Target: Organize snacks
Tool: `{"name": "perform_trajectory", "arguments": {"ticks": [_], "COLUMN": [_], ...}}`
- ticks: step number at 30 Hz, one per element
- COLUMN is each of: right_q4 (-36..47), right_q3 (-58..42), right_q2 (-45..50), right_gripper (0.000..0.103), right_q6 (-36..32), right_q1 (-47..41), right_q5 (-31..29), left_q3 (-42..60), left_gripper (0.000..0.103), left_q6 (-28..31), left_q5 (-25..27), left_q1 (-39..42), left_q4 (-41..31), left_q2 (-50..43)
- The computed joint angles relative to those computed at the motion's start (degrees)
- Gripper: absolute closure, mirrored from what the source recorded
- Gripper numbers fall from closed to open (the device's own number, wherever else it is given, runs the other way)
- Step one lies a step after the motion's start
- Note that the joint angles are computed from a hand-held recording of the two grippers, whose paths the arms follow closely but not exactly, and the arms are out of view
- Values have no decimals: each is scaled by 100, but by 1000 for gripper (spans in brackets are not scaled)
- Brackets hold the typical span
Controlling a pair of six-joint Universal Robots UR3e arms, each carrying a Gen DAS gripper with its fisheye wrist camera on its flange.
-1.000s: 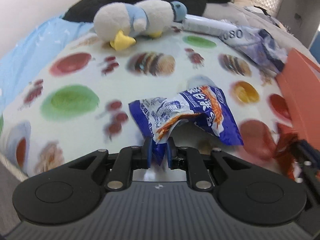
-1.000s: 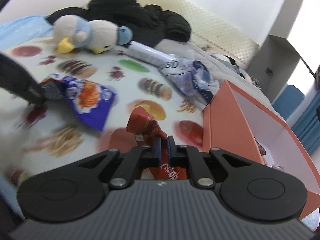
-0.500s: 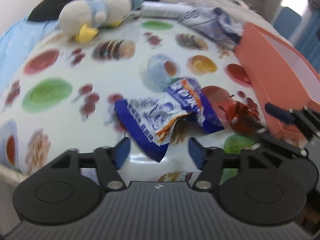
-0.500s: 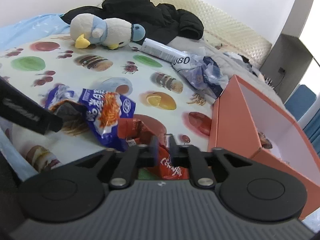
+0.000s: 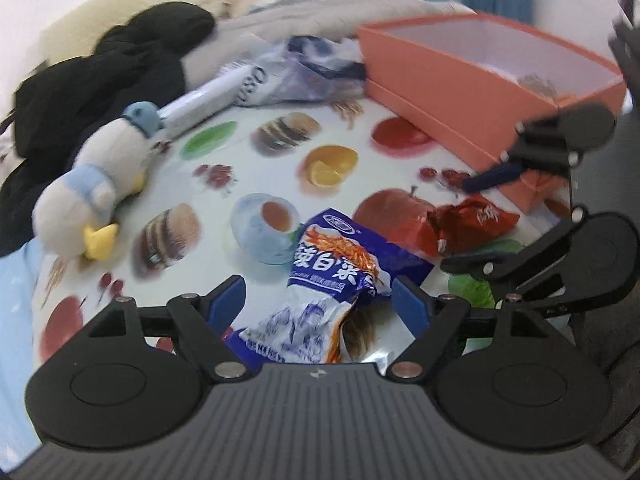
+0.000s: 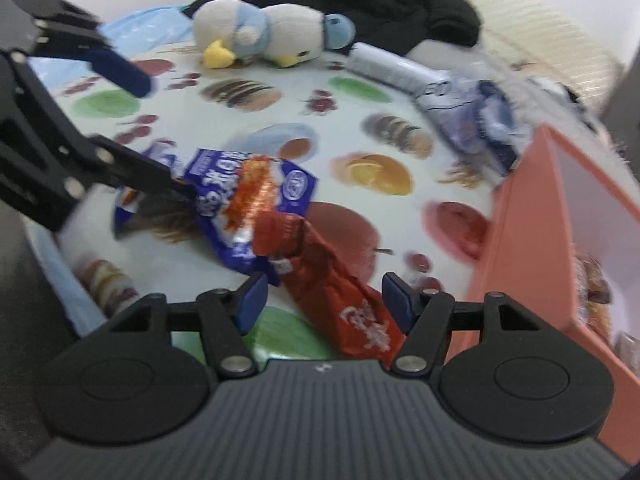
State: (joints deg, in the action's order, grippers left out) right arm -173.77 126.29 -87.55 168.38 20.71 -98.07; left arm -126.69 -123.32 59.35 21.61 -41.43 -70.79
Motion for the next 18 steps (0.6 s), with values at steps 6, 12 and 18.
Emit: {"name": "perform_trajectory", "arguments": {"ticks": [6, 12, 18], "right_q4": [652, 1027, 1139], "right_q3": [-476, -752, -867], "right_q2": [95, 259, 323], "right_gripper": [38, 39, 39], "right_q6": [-696, -1117, -1099], "right_q1": [-183, -248, -274], "right_q5": [305, 310, 235], "left_q3": [263, 625, 773], "left_gripper": [19, 20, 25], "left_q6": [11, -74, -394], "left_q5": [888, 1054, 910], "left_q1": [-699, -802, -729], "left_q4": [1062, 957, 728], "left_q2": [-1167, -1698, -1854]}}
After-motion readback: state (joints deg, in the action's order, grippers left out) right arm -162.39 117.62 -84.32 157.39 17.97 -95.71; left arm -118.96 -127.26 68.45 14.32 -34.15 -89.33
